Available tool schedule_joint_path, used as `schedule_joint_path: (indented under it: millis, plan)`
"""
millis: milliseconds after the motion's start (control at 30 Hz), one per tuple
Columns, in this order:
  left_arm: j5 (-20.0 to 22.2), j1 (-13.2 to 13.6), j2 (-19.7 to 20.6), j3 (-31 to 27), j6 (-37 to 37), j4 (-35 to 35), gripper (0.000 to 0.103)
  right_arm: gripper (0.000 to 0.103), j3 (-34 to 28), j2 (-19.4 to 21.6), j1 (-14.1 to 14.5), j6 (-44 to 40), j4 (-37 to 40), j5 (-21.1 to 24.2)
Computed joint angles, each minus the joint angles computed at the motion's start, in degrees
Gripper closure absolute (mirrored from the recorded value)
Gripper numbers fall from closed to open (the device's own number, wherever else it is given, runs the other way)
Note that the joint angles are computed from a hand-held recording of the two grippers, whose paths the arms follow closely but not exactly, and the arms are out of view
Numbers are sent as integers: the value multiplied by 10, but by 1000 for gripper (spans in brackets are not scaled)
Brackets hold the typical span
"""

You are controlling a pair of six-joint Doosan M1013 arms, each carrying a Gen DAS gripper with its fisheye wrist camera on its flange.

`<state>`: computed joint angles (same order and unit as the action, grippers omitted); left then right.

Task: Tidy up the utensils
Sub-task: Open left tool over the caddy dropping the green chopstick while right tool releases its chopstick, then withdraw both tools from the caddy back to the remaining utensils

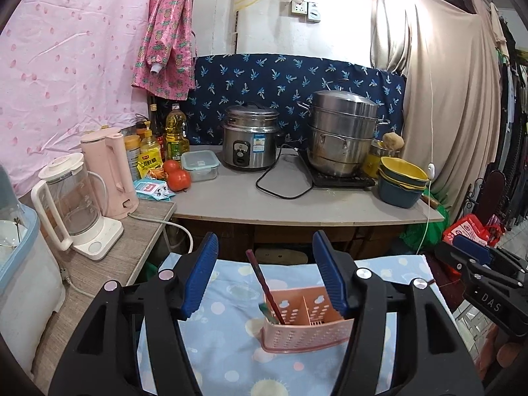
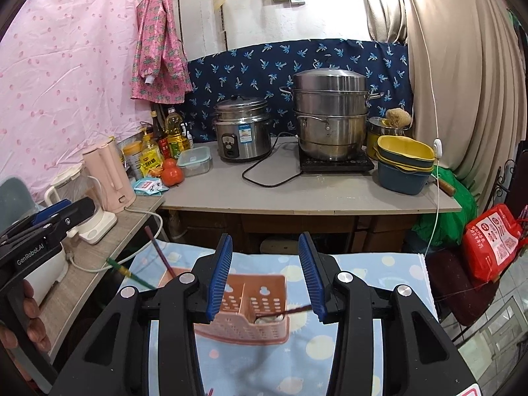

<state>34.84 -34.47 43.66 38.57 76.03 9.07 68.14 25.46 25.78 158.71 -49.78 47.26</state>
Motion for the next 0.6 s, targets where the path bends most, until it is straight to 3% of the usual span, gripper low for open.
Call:
schedule_joint_path:
  millis: [600]
  plan:
    - [-66, -15, -129, 266, 7, -7, 46, 62, 142, -67, 71, 76, 15, 24]
